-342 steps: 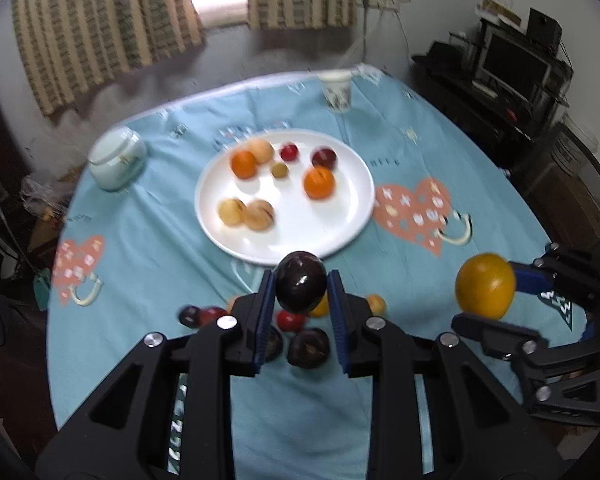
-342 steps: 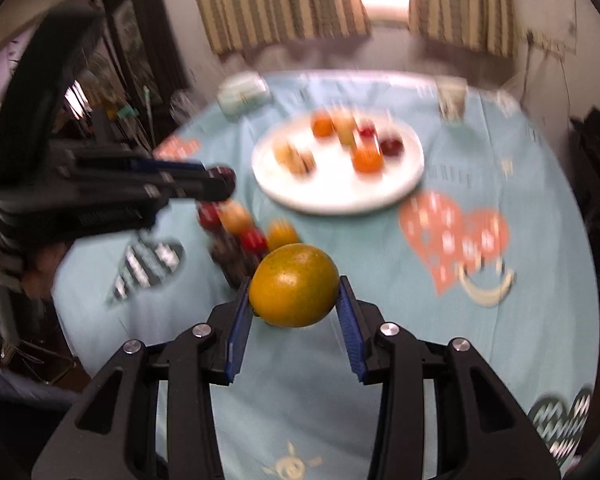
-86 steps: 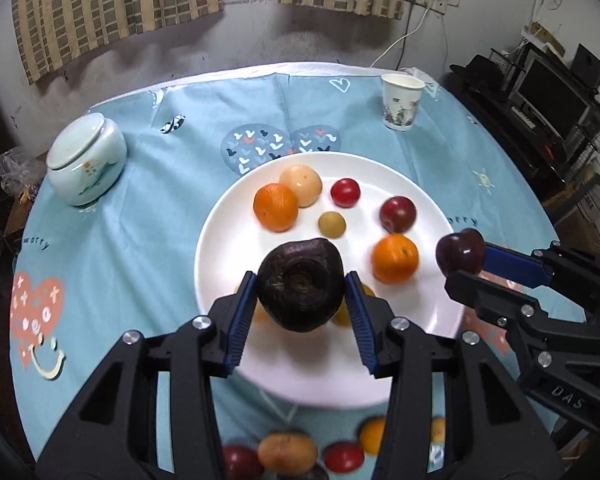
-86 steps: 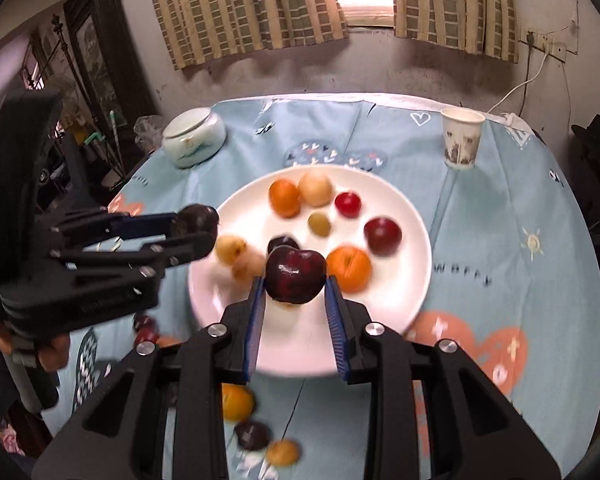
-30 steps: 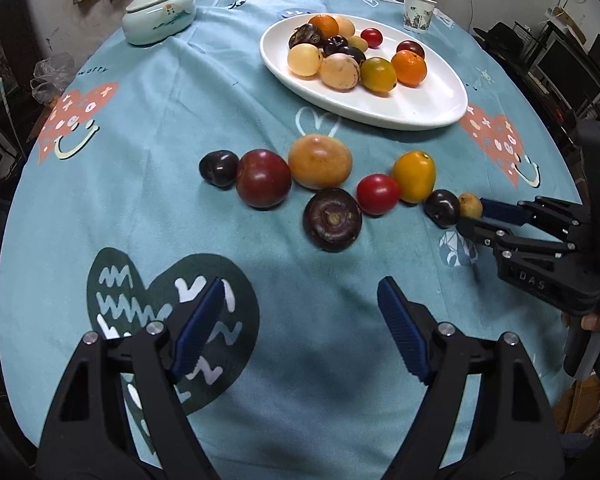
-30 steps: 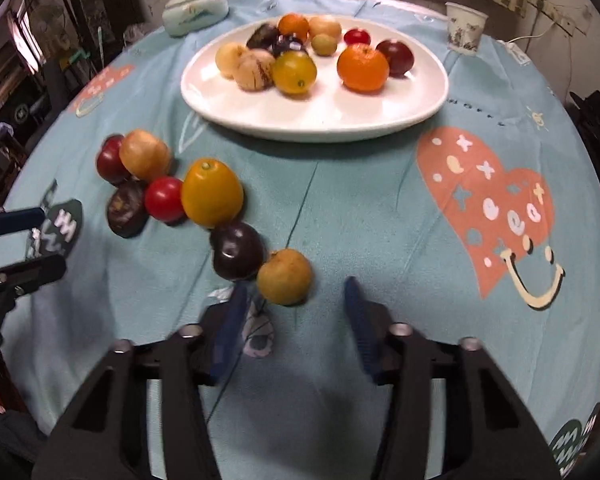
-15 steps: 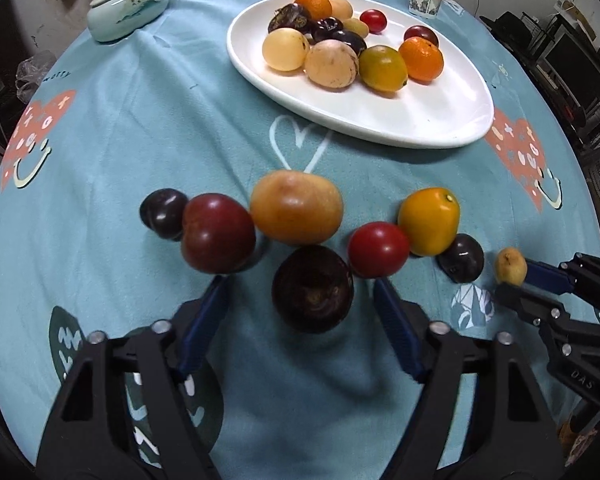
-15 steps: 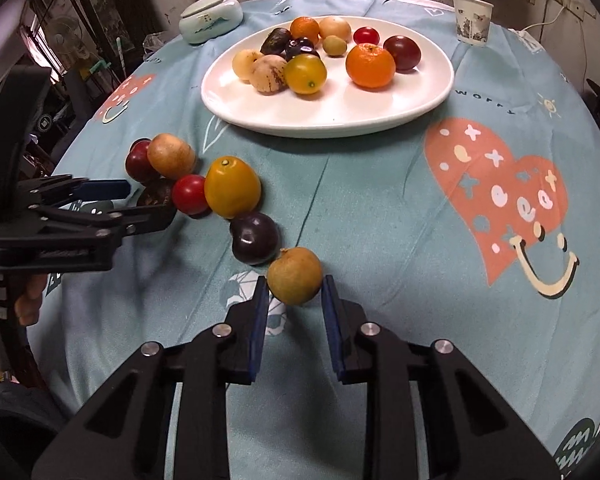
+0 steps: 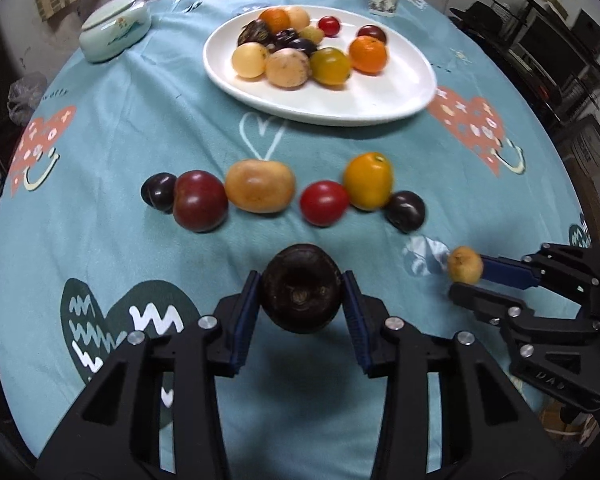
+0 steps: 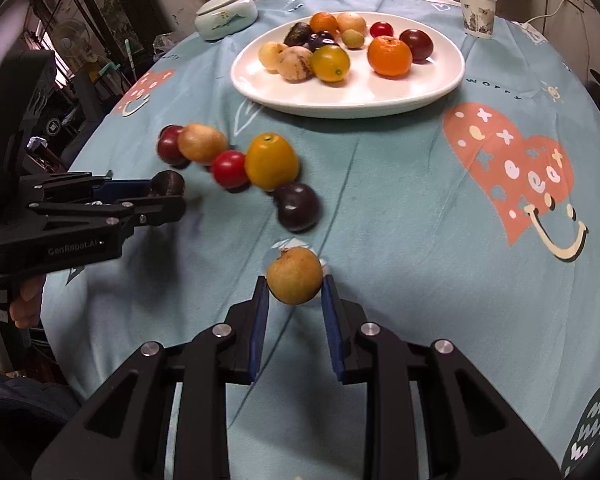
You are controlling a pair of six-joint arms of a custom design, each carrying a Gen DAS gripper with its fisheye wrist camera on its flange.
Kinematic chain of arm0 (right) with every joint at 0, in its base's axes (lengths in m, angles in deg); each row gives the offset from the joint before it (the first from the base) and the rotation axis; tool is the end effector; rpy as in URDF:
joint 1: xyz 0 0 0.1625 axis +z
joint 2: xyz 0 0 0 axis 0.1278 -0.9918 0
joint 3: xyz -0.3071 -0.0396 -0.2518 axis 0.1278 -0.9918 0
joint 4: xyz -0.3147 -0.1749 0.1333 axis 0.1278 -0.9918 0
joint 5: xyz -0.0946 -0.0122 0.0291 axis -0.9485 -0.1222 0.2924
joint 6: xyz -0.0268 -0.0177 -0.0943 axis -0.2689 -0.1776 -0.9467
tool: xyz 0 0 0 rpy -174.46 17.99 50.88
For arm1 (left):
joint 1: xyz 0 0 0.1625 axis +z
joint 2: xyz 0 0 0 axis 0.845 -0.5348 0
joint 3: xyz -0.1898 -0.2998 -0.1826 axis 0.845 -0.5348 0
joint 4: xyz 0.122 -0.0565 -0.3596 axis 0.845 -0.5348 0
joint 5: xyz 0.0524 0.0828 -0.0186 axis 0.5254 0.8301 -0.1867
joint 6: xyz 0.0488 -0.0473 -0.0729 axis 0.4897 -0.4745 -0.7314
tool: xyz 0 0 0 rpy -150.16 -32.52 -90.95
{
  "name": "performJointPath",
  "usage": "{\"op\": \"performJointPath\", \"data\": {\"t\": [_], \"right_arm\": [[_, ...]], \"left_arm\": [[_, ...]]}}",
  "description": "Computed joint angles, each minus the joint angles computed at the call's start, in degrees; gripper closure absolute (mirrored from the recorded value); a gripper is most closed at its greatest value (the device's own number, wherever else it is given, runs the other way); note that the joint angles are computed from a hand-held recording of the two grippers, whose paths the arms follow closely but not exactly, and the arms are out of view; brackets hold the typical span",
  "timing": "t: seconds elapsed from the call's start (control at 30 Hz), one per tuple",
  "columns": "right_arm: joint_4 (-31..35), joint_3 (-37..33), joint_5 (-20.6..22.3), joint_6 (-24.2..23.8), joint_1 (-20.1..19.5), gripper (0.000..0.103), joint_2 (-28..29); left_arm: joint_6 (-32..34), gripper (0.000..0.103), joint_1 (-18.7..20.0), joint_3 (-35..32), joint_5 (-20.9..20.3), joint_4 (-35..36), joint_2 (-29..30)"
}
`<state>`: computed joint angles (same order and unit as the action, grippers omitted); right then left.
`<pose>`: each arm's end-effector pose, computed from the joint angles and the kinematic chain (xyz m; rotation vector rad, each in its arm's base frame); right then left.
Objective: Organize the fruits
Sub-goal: 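Grasp a dark round fruit with the left gripper while the right grasps a small tan fruit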
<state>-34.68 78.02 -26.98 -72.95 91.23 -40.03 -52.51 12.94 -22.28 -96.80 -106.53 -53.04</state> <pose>0.2288 -0.8392 0.0000 0.7336 -2.6741 0.2663 -0.0832 -0.8361 0.1769 0.3381 2.4107 -0.4092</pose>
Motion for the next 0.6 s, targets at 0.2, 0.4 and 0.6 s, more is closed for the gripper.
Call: {"op": "performJointPath", "data": {"t": [0.2, 0.4, 0.6], "right_arm": [[-7.5, 13.6, 1.9, -0.8, 1.0, 0.076, -6.4], [-11.3, 18.4, 2.4, -1.0, 1.7, 0.076, -8.7], [-11.4, 18.5, 2.7, -0.9, 1.9, 0.076, -8.7]], "left_arm": [[4.0, 0.062, -1.8, 8.2, 0.9, -6.6, -4.0], [4.6, 0.062, -2.7, 11.1, 1.7, -9.2, -5.7], [5.1, 0.062, -2.6, 10.8, 1.5, -9.4, -5.9]]}}
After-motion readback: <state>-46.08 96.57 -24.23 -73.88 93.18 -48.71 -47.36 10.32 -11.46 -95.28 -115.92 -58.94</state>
